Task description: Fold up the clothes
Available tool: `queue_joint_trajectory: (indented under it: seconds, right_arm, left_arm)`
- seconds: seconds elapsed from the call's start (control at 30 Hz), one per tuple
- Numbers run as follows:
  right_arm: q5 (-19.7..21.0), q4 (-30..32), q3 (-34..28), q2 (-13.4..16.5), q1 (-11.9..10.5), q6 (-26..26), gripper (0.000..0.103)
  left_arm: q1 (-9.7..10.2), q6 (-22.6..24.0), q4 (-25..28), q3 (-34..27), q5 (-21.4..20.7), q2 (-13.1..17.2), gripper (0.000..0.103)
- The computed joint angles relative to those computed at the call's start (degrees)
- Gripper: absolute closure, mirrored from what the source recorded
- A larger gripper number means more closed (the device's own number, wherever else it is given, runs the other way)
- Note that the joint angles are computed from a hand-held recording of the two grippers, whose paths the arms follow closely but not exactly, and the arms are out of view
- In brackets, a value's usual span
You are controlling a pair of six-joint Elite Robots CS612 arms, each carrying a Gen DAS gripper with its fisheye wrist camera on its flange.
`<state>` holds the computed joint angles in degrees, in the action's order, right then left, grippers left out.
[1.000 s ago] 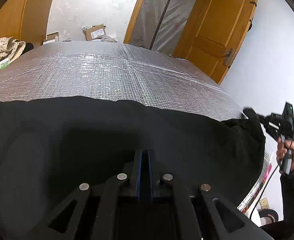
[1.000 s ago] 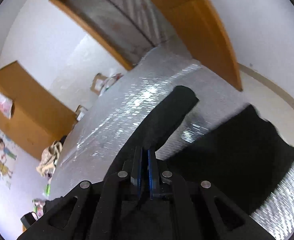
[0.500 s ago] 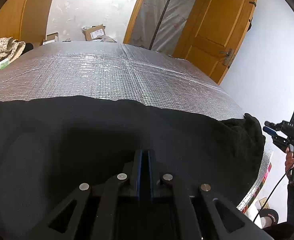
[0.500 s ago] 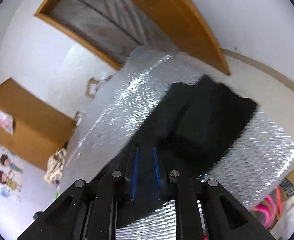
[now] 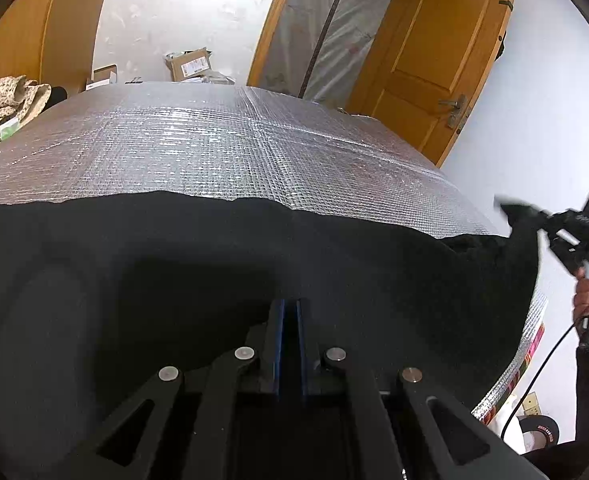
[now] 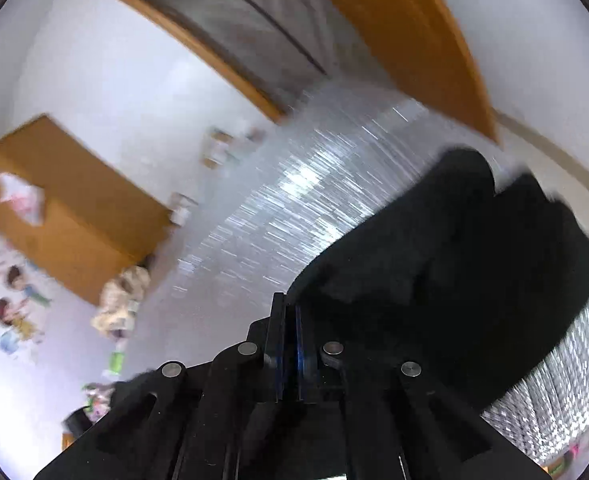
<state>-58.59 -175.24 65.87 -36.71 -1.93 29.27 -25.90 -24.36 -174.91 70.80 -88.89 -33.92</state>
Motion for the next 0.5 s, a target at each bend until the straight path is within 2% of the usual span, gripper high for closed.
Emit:
queue_joint_trajectory:
  seconds: [0.1, 0.27, 0.43, 0.5]
  right_arm:
    - [-1.9, -5.0, 4.2, -2.1, -0.4, 0.6, 0.099]
    - [-6.2, -0.9, 11.2, -4.7, -1.5, 4.1, 0.097]
    - [-9.0, -0.2, 14.8, -6.0, -1.9, 7.7, 0.085]
    - [-11.9, -1.2, 15.3, -6.5, -1.7, 8.0, 0.08]
  left_arm:
    - [0.01, 0.3, 0.3, -0.2, -0.1, 0.1, 0.098]
    - [-0.03, 1.2, 1.1, -0.8, -0.5, 0.3, 0.097]
    - [-0.17, 1.9, 2.0, -1.3, -0.5, 0.3, 0.097]
    - [-0.19, 1.8, 2.0, -1.3, -0.5, 0.2, 0.097]
